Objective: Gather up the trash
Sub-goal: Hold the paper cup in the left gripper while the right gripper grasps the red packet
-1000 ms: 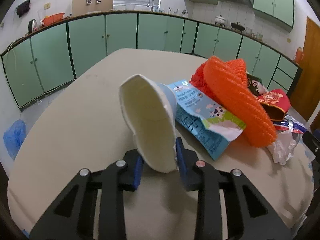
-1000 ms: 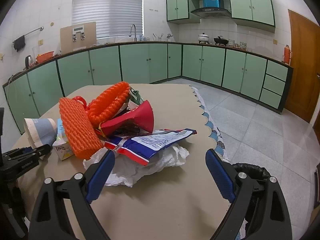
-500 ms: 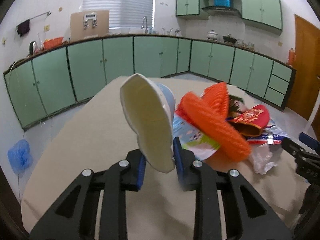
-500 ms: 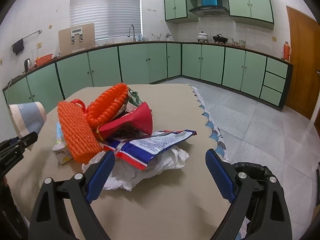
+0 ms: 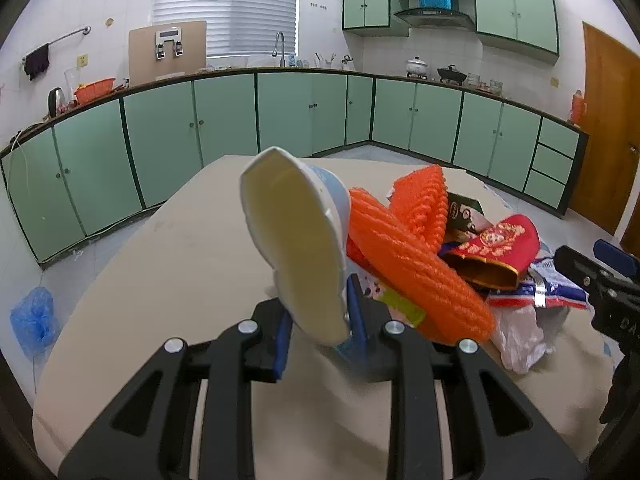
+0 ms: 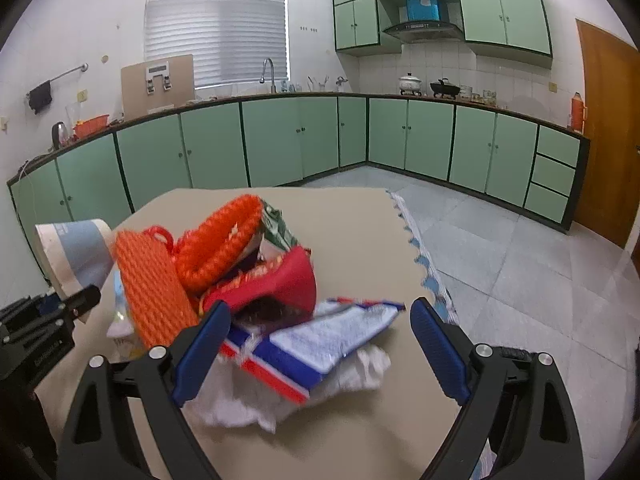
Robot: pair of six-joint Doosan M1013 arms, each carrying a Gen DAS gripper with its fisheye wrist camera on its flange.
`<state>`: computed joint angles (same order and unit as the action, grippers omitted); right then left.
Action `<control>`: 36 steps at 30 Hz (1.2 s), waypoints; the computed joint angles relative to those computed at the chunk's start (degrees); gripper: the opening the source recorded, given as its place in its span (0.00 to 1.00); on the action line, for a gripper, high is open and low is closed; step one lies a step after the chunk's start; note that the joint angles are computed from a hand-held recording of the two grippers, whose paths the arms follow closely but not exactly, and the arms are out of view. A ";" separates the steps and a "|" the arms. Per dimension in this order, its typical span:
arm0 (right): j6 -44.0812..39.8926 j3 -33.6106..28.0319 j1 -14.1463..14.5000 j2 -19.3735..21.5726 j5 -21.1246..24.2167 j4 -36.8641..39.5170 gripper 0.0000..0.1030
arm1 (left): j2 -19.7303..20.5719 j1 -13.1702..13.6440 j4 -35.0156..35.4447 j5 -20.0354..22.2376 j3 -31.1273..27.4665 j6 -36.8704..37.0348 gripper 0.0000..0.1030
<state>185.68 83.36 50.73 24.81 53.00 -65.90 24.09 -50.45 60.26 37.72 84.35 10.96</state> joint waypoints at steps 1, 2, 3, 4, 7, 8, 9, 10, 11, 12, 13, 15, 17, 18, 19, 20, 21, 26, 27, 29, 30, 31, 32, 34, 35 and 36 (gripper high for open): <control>0.04 -0.20 -0.29 0.08 -0.51 0.26 0.87 | 0.18 0.09 -0.01 -0.02 -0.33 0.24 0.23; -0.11 -0.54 -0.72 0.26 -1.20 0.84 0.87 | 0.33 0.18 -0.18 -0.04 -0.61 0.59 0.23; -0.44 -0.84 -1.07 0.39 -1.69 1.59 0.87 | 0.51 0.22 -0.34 -0.07 -0.90 0.83 0.23; -0.90 -1.10 -1.42 0.48 -2.36 2.58 0.87 | 0.59 0.28 -0.39 -0.13 -1.08 0.88 0.23; -1.62 -1.63 -2.26 0.66 -4.36 4.98 0.87 | 0.23 0.22 0.90 -0.16 -0.89 -0.50 0.23; -2.14 -2.02 -2.49 0.83 -4.62 5.51 0.87 | -0.04 0.14 1.73 -0.06 -0.52 -1.30 0.23; -2.93 -2.51 -2.62 1.07 -4.58 5.97 0.87 | -0.21 0.09 2.24 0.10 -0.35 -1.80 0.23; -4.19 -3.10 -2.77 1.40 -4.35 6.76 0.87 | -0.37 0.06 2.72 0.33 -0.27 -2.28 0.23; -5.53 -3.72 -2.97 1.77 -4.24 7.70 0.87 | -0.49 0.05 3.21 0.61 -0.15 -2.73 0.23; -6.32 -4.33 -3.14 2.15 -4.18 8.48 0.87 | -0.46 0.07 3.39 0.85 -0.16 -2.64 0.23; -6.78 -4.71 -3.28 2.42 -4.10 9.15 0.87 | -0.28 0.08 3.39 1.14 -0.32 -2.27 0.23; -7.83 -5.77 -3.77 3.10 -3.86 11.08 0.87 | -0.05 0.23 2.74 1.03 -0.55 -1.85 0.23; -8.78 -6.50 -4.07 3.59 -3.32 12.61 0.87 | 0.24 0.33 2.50 1.11 -0.84 -1.85 0.23; -9.86 -7.00 -4.28 3.92 -2.97 14.04 0.87 | 0.37 0.38 2.24 1.12 -1.00 -1.62 0.23; -10.58 -7.13 -4.52 4.04 -3.39 15.30 0.87 | 0.50 0.43 1.98 1.06 -1.13 -1.46 0.23; -11.53 -7.18 -4.84 4.11 -4.13 17.06 0.87 | 0.61 0.54 1.76 1.03 -1.25 -1.29 0.23; -11.77 -7.11 -5.00 4.13 -4.66 17.98 0.87 | 0.65 0.60 1.74 1.08 -1.26 -1.28 0.23; -12.76 -5.15 -5.81 3.13 -10.06 21.07 0.69 | 0.81 0.92 0.89 1.00 -1.48 -0.49 0.23; -13.47 -4.76 -5.98 2.88 -11.61 21.89 0.58 | 0.84 0.90 0.79 1.01 -1.49 -0.46 0.23; -14.43 -4.55 -5.80 2.74 -12.46 21.88 0.48 | 0.79 0.95 0.45 0.82 -1.42 -0.15 0.23; -14.18 -4.27 -5.55 2.55 -12.77 20.70 0.44 | 0.76 0.94 0.46 0.79 -1.41 -0.12 0.24; -13.66 -3.95 -5.37 2.31 -13.18 19.67 0.43 | 0.70 0.89 0.59 0.74 -1.36 -0.17 0.24; -13.26 -3.63 -5.28 2.07 -13.65 19.05 0.40 | 0.67 0.85 0.71 0.73 -1.32 -0.25 0.23; -12.70 -3.08 -5.02 1.55 -14.36 17.99 0.37 | 0.59 0.76 0.99 0.62 -1.21 -0.52 0.23; -12.76 -2.89 -4.93 1.35 -14.66 17.72 0.36 | 0.52 0.73 0.96 0.45 -1.18 -0.54 0.24; -12.53 -2.77 -4.84 1.20 -14.74 17.29 0.32 | 0.44 0.75 0.96 0.29 -1.12 -0.54 0.24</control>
